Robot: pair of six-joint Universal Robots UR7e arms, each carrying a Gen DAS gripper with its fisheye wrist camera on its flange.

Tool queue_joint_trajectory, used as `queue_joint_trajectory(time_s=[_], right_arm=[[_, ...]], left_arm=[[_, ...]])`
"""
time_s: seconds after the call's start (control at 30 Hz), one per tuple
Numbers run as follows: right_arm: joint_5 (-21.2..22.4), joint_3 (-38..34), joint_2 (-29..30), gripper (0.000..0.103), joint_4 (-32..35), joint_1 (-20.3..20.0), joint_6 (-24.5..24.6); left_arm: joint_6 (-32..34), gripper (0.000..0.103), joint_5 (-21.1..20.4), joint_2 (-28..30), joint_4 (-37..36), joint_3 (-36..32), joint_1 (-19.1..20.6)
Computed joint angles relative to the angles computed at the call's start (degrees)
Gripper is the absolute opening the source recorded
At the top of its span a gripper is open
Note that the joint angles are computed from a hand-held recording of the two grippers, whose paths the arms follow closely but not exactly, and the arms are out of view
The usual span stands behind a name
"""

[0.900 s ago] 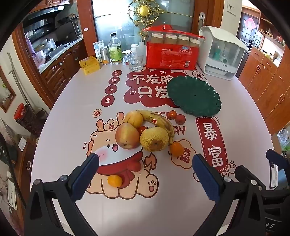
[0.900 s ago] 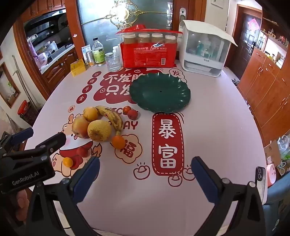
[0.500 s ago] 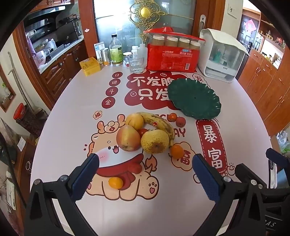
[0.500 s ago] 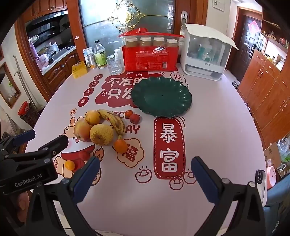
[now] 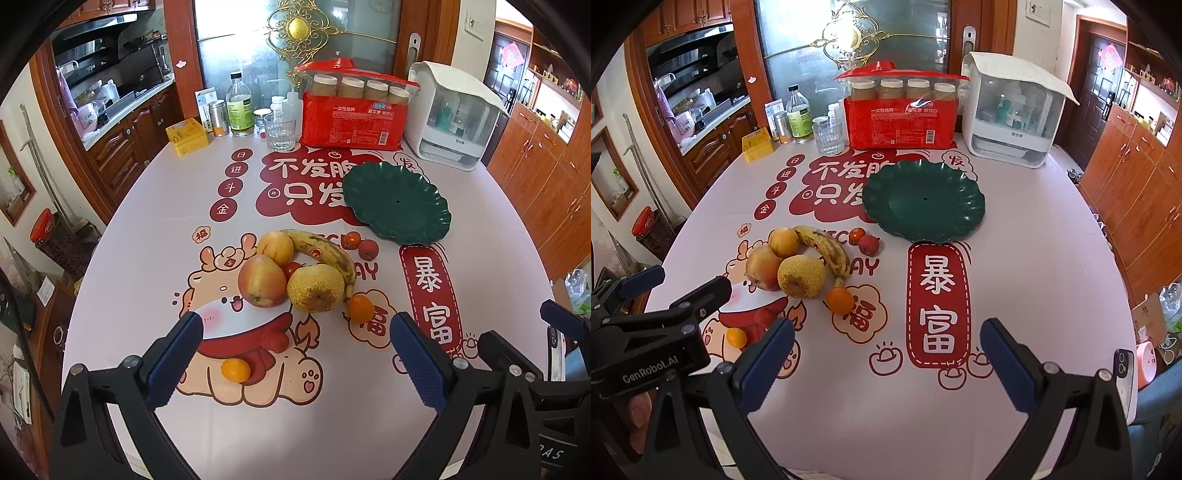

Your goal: Organize fruits

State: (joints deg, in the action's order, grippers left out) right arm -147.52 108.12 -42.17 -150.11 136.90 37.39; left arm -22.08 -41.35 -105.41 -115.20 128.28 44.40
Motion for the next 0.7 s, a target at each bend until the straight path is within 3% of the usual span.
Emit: queue_joint_trajectory(time_s=[0.37, 0.7], right_arm=[[1.1, 1.6, -0.5, 0.101, -5.3, -0.2, -4.2], [0.6, 1.0, -0.8, 0.101, -2.8, -0.4, -1.4]], left_arm=[[-4.3, 0.100, 1.2, -1.2, 3.7, 0.5, -2.1], [-0.8, 0.100, 0.8, -0.1, 2.0, 0.0, -1.6]])
